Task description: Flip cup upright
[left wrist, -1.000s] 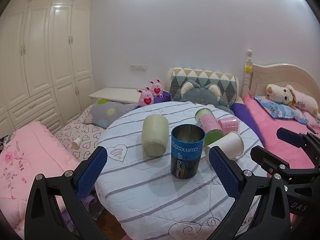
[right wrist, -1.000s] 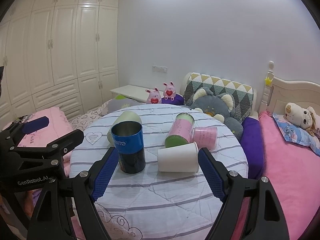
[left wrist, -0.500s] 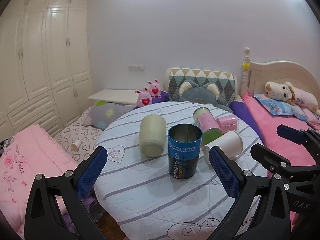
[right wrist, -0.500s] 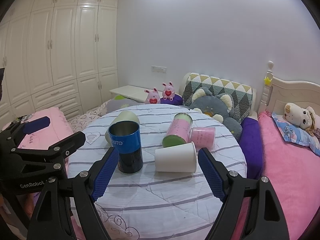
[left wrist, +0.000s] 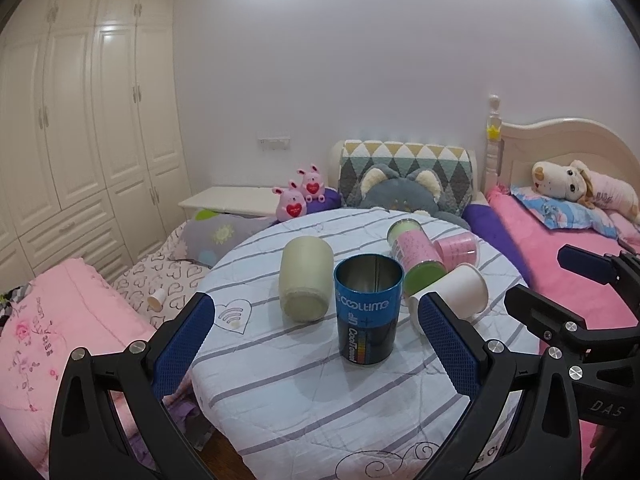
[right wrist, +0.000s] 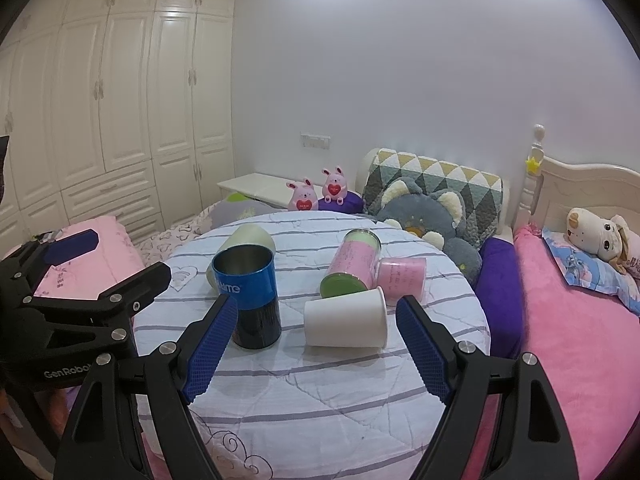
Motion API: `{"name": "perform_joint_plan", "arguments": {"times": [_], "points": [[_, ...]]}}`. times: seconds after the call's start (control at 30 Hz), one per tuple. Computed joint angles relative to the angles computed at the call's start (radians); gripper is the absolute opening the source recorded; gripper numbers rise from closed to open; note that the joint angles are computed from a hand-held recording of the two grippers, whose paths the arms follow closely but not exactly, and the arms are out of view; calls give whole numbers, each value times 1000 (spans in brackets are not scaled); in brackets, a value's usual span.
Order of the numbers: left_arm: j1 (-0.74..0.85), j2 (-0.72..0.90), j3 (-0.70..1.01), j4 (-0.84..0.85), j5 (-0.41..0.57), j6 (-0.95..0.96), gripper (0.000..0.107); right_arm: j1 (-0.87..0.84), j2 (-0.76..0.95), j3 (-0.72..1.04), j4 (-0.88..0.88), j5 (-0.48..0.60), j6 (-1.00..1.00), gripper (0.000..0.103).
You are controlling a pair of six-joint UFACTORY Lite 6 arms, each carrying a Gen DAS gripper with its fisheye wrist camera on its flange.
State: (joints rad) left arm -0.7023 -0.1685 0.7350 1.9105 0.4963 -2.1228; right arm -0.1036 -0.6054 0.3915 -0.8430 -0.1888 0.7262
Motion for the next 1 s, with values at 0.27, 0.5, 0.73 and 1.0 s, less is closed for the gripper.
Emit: {"name": "perform_joint_plan", "arguments": {"times": [0.27, 0.5, 0.73, 1.0], "points": [[-18, -37, -39, 96, 66, -108, 103, -31, -46, -27, -36, -67, 13, 83], [-19, -18, -31, 103, 72, -113, 103, -11, -33, -22, 45, -55, -72, 83], [-17, -2, -22, 109, 70, -115, 103, -22, -31, -20, -7, -53, -25, 83], [-10, 21, -20, 131, 69, -138, 103, -23, -4, -14, 27, -54, -62, 83]]}}
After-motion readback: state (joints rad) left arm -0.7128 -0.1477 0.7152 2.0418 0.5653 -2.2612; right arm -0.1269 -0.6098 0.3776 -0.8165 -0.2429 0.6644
